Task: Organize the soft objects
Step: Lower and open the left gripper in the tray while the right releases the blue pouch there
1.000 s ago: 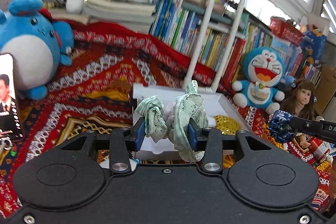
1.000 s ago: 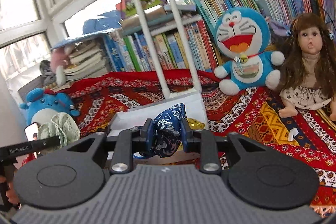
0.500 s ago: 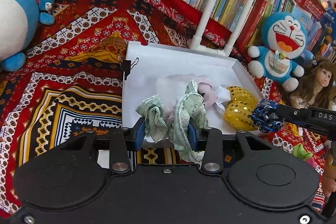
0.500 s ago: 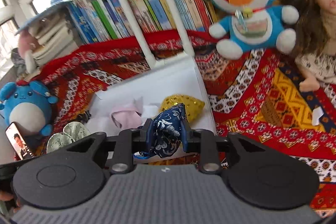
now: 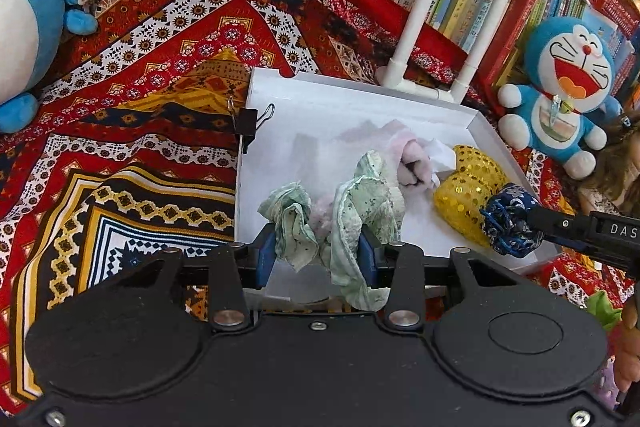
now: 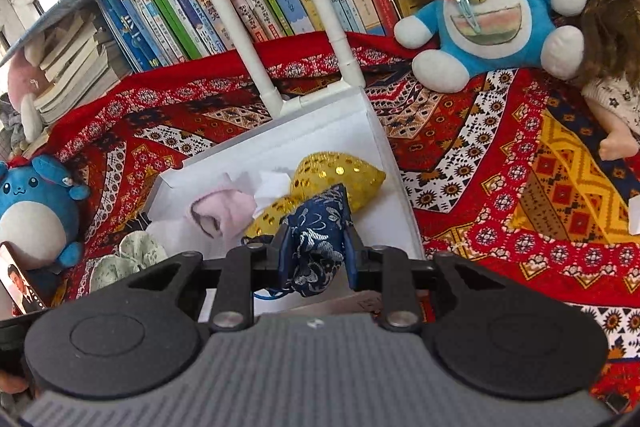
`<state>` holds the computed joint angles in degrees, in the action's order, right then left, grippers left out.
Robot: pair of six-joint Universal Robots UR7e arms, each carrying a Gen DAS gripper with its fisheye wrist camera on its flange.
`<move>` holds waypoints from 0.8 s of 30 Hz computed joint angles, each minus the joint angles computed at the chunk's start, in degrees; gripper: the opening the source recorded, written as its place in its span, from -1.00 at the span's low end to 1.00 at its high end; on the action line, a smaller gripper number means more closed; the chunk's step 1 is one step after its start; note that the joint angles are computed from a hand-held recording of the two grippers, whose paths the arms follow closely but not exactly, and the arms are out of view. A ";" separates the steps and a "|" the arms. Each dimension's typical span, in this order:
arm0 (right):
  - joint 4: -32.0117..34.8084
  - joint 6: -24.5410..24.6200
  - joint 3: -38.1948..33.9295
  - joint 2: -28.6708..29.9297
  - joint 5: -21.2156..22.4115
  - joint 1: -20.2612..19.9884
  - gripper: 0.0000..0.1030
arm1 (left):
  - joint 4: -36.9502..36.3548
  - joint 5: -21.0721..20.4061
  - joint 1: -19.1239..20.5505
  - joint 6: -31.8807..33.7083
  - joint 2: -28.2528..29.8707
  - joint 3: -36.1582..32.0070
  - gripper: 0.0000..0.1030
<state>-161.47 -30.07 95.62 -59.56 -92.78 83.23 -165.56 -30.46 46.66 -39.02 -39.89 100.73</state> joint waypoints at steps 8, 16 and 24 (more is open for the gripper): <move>1.53 -0.92 -0.72 1.31 -3.21 0.53 -0.40 | 0.83 -0.46 1.09 0.79 1.02 -1.59 -0.20; 1.32 -1.67 -0.94 1.86 -4.16 0.73 -0.32 | 0.25 -0.80 1.06 2.07 0.80 -1.22 -0.12; -1.66 -5.29 1.42 0.41 -4.30 1.31 0.24 | -2.12 2.54 -0.98 4.40 0.74 0.04 0.30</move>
<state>-163.14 -35.36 97.04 -59.15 -97.07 84.55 -167.67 -27.92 45.68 -34.62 -39.15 100.78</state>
